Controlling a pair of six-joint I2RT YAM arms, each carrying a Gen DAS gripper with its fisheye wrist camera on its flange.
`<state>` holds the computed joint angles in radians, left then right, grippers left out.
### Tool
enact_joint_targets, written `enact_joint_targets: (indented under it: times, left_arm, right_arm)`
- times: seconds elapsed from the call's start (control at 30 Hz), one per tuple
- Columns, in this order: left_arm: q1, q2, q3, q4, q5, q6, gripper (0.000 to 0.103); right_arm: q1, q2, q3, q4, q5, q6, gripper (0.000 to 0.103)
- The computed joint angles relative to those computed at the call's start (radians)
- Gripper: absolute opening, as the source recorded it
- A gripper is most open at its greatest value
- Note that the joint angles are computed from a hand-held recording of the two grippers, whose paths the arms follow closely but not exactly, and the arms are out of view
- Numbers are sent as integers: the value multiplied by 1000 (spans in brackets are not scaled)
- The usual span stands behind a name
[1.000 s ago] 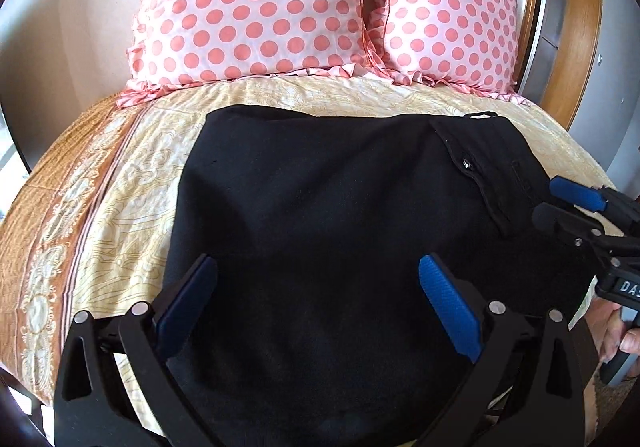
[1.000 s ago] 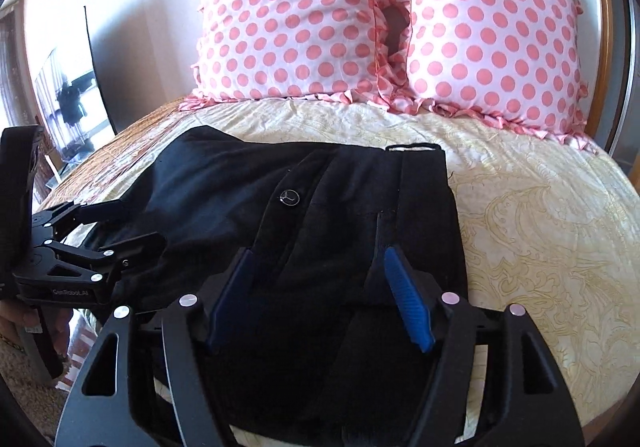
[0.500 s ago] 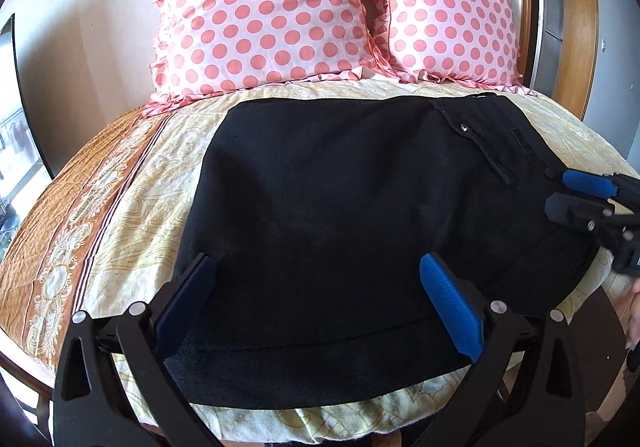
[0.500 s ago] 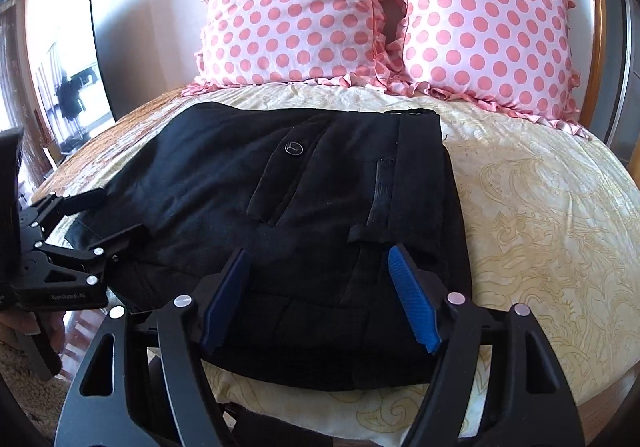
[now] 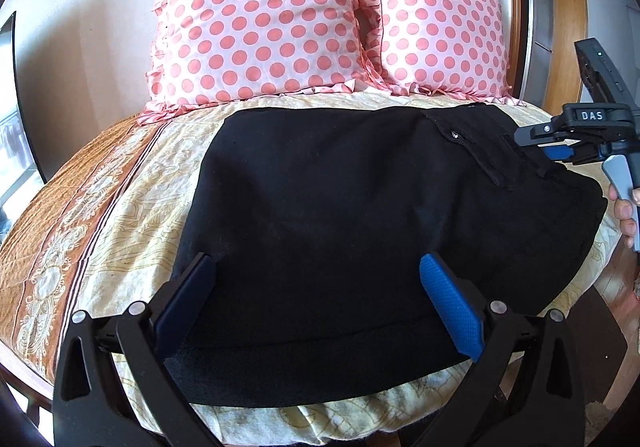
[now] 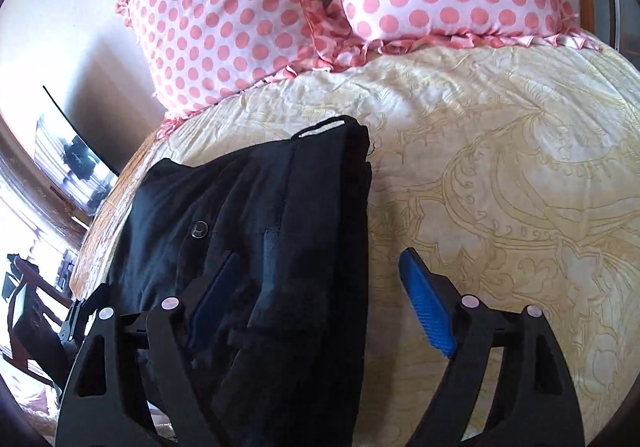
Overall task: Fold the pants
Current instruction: 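Grasp the folded pants edge with the right tool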
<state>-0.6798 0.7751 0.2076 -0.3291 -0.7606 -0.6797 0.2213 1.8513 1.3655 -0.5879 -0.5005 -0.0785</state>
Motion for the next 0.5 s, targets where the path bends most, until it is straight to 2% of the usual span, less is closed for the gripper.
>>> enact_joint_targets:
  times: [0.1, 0.3, 0.37, 0.5]
  left_arm:
    - [-3, -23, -6, -6, 6, 3, 101]
    - [-17, -15, -13, 7, -5, -4, 101]
    - [-21, -14, -14, 7, -8, -7, 101]
    - [-21, -15, -15, 7, -8, -8, 101]
  right_arm:
    - [3, 56, 49, -38, -35, -14, 70]
    - [-9, 66, 39, -2, -98, -14, 67]
    - [-6, 64, 29, 17, -99, -22, 56]
    - [8, 19, -15, 66, -64, -24, 43]
